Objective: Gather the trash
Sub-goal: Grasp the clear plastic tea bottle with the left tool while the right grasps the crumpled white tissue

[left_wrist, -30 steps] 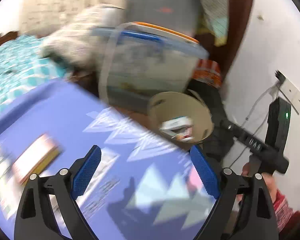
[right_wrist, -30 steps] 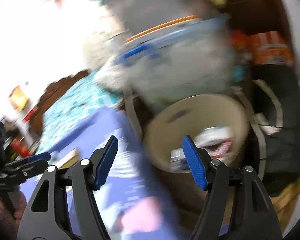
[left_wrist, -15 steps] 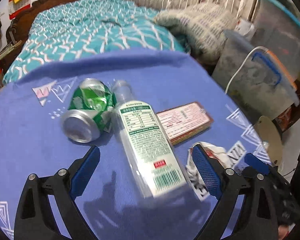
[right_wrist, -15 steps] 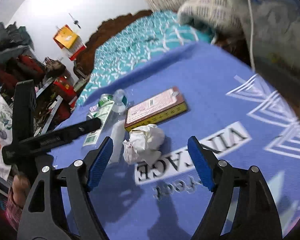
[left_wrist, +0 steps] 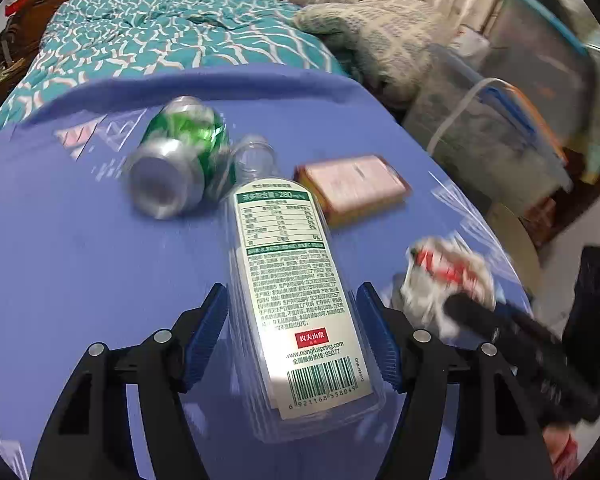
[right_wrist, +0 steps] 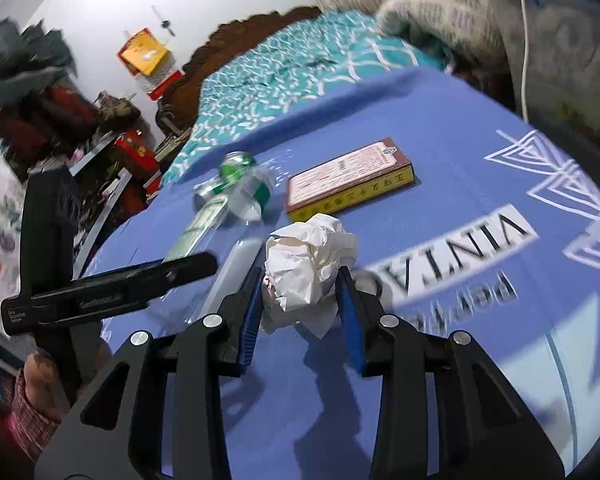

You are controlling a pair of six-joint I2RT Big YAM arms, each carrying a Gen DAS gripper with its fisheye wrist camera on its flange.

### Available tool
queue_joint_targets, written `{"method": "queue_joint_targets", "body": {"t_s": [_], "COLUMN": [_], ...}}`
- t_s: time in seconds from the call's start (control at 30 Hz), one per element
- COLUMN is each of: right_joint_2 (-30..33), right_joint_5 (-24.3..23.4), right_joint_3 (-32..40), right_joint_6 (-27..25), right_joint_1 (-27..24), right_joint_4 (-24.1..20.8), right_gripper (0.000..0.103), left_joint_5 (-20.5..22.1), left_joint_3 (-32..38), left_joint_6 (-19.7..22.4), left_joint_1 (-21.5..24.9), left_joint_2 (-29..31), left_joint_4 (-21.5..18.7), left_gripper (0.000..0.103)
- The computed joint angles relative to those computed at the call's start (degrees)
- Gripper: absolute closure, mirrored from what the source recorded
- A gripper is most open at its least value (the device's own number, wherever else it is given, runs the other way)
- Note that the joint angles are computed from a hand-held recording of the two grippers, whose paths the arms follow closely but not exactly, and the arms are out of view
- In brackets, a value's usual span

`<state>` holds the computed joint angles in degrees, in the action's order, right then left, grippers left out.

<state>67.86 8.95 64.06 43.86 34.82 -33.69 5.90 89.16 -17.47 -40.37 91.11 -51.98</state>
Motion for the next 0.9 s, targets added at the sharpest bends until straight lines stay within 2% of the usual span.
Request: {"method": "queue_joint_targets", "body": {"t_s": [0.17, 0.37, 0.47, 0.6, 0.67, 0.9], "right_joint_2": [-4.3, -5.2, -4.8, -5.0, -5.4, -6.6], "right_joint_5": [5.8, 10.1, 12.6, 14.2, 15.3, 16.0], "right_joint_3": [-4.1, -7.0, -5.9, -5.2, -5.4, -6.3], "right_joint_6": [3.7, 7.2, 7.3, 8.0, 8.5, 10.1], "right_joint_1": [7.3, 13.9, 15.7, 16.6, 17.0, 17.1], "right_joint_4": [-1.9, -5.1, -7.3, -8.8, -8.9, -9.3], "right_gripper": [0.064, 0.063, 0.056, 0.033, 0.027, 0.025], "left_joint_5": [1.5, 0.5, -2.5, -7.2, -8.0, -12.2], "left_joint_3": [-13.6, -22.8, -24.1, -23.5, -22.6, -20.1], "left_joint_6": [2.7, 1.4, 1.4, 0.7, 0.0, -1.0], "left_joint_1": [-1.0, -2.7, -4.1, -5.2, -5.5, -6.7], "left_joint_2": [-12.4, -22.3, -24.0, -23.4, -22.6, -19.6], "left_joint_4": [2.6, 2.8, 2.3, 1.2, 0.6, -0.3], "left_gripper": [0.041, 0.041, 0.039, 0.023, 0.019, 0.017]}}
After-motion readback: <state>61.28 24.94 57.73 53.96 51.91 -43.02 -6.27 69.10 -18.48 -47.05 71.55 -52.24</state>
